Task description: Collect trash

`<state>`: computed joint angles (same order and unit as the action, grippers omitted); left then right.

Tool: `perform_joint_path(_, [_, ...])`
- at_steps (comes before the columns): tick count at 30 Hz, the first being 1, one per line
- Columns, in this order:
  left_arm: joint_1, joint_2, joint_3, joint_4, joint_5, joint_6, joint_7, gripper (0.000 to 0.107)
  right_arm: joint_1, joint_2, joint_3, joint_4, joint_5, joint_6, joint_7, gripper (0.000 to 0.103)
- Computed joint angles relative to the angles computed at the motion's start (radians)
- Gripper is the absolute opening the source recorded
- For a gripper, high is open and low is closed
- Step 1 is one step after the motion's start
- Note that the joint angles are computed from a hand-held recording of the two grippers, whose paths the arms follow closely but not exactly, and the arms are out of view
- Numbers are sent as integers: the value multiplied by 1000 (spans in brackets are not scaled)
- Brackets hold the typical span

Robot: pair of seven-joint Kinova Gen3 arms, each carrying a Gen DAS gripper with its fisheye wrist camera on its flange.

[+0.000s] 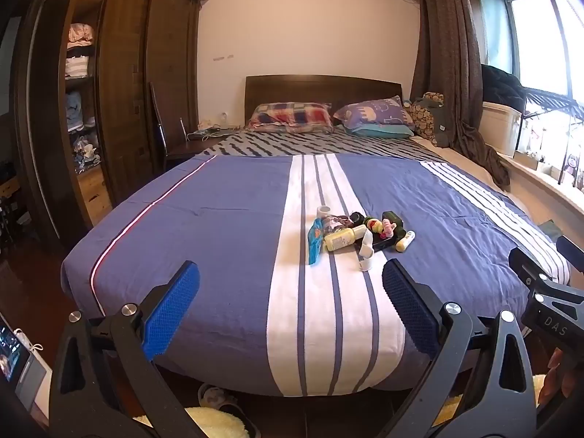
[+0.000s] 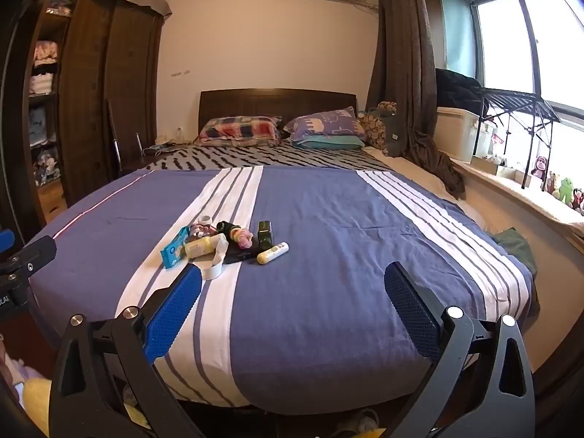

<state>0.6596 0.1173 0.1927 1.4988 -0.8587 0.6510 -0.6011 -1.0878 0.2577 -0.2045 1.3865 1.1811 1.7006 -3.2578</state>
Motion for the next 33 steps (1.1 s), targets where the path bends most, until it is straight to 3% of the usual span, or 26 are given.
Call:
perform_joint_path(7, [-9, 1, -4, -3, 22, -5, -15, 95, -4, 3, 1, 1, 9, 2, -6, 100])
perform_joint_path(15, [16, 1, -1, 8, -32, 5, 34, 95, -6, 2, 0, 5, 10, 2, -11, 100])
perform_joint_path(33, [-8, -10, 17, -7, -5, 34, -10, 95, -1, -1, 1, 2, 18, -9, -5, 100])
